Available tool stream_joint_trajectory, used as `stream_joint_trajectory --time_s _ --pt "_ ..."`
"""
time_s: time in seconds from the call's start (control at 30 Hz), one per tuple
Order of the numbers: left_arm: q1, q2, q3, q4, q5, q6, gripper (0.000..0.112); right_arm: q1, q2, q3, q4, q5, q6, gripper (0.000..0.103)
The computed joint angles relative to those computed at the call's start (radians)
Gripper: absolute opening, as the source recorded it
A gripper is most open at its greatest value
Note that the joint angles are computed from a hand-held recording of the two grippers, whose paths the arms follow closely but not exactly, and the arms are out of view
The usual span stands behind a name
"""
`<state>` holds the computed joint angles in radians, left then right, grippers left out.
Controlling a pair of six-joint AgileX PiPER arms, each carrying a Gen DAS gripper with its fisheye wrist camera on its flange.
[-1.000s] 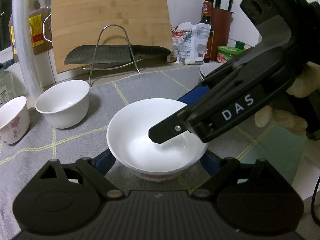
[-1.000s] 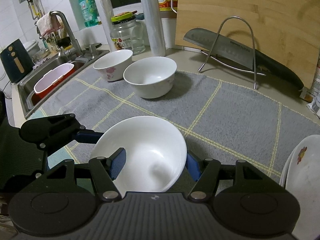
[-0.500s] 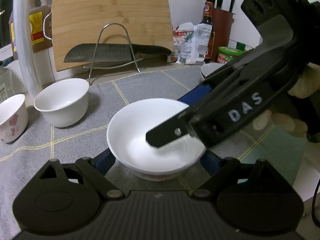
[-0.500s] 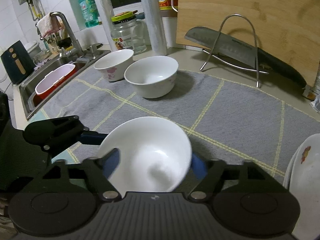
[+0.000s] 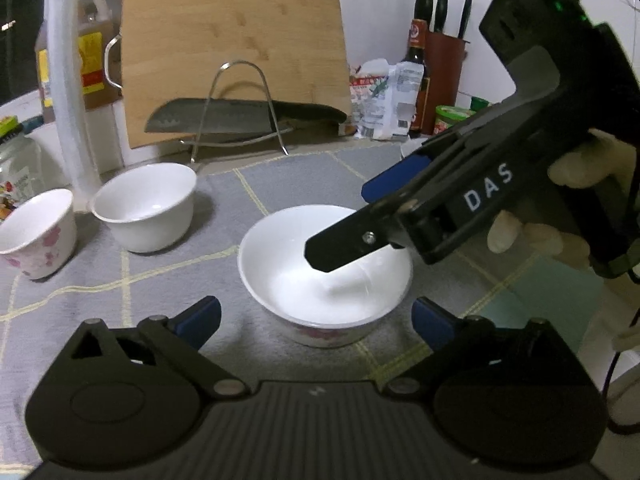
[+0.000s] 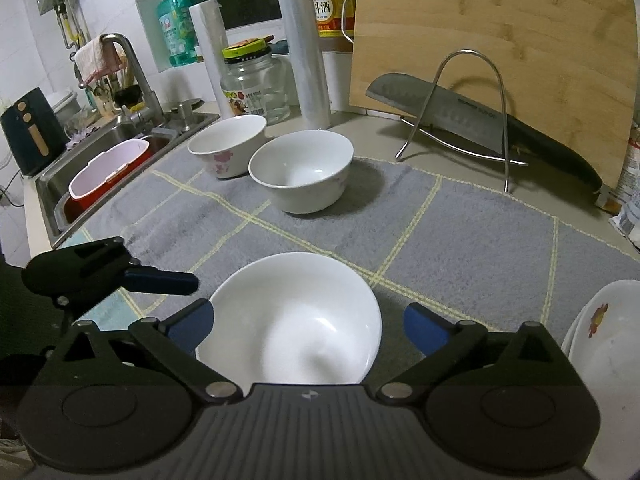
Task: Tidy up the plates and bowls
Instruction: 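Lower the bowl onto the plate stack and open the right gripper, then move the right gripper to the plain white bowl and grasp its rim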
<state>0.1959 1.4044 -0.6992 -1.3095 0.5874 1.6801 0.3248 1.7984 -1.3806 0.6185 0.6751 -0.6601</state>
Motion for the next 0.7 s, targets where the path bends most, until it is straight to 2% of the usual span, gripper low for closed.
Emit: stream_joint_trajectory --time_s 0.17,0.3,0.53,0.7 --pt "0.060 -0.035 -0.003 -0.002 0.006 0.017 0.101 0.002 0.007 -0.032 0.000 0.010 0.000 0.103" --pt "0.097 -0.024 -0.017 -0.058 -0.032 0.066 0.101 0.003 0.031 -0.089 -0.015 0.023 0.017 0.103" --pt "0.127 0.085 -0.077 -0.226 -0.112 0.239 0.101 0.021 0.109 -0.236 -0.074 0.060 0.046 0.103" --pt "0.111 0.175 -0.143 -0.284 -0.161 0.270 0.101 0.029 0.195 -0.383 -0.093 0.114 0.049 0.103"
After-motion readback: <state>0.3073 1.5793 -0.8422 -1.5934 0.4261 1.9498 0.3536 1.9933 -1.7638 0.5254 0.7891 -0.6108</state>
